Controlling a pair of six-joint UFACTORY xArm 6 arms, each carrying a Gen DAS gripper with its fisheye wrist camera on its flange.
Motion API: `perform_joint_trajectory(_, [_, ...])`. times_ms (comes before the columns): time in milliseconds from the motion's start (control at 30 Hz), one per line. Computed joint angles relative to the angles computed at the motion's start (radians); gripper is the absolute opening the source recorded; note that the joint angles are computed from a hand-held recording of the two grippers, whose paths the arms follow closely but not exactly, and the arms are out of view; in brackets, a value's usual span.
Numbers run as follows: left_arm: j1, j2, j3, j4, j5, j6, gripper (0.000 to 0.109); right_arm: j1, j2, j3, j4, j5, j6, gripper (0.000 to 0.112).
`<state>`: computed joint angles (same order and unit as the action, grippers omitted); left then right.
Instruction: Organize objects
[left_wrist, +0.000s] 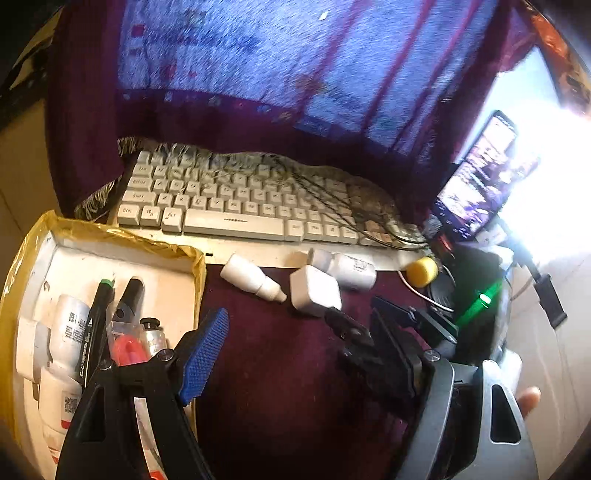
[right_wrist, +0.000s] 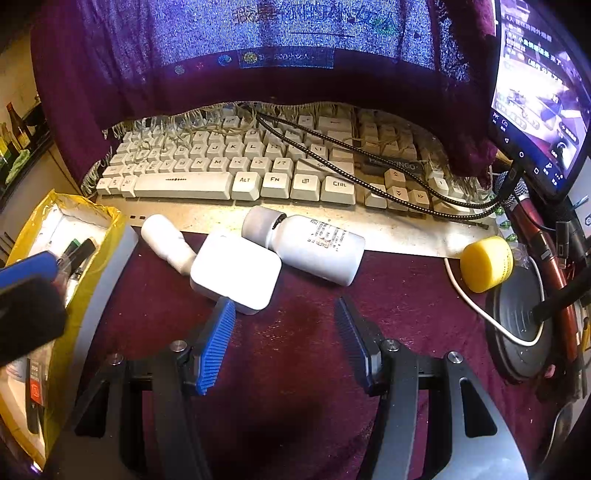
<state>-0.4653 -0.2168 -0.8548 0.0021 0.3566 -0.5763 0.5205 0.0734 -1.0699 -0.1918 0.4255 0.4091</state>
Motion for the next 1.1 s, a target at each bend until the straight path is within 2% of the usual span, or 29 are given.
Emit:
perform_joint_trajectory(233, [0.012, 0.011, 0.025, -0.103, -0.015, 0.050, 0.074, 0.012, -0.003, 0.015, 0.044, -0.016, -0.031, 0.056])
perform_joint_trajectory(1100, [0.032, 0.033, 0.030, -0.074, -0.017, 0.000, 0.074, 0.033, 0.020, 0.006, 0.104, -0.030, -0.101, 0.056])
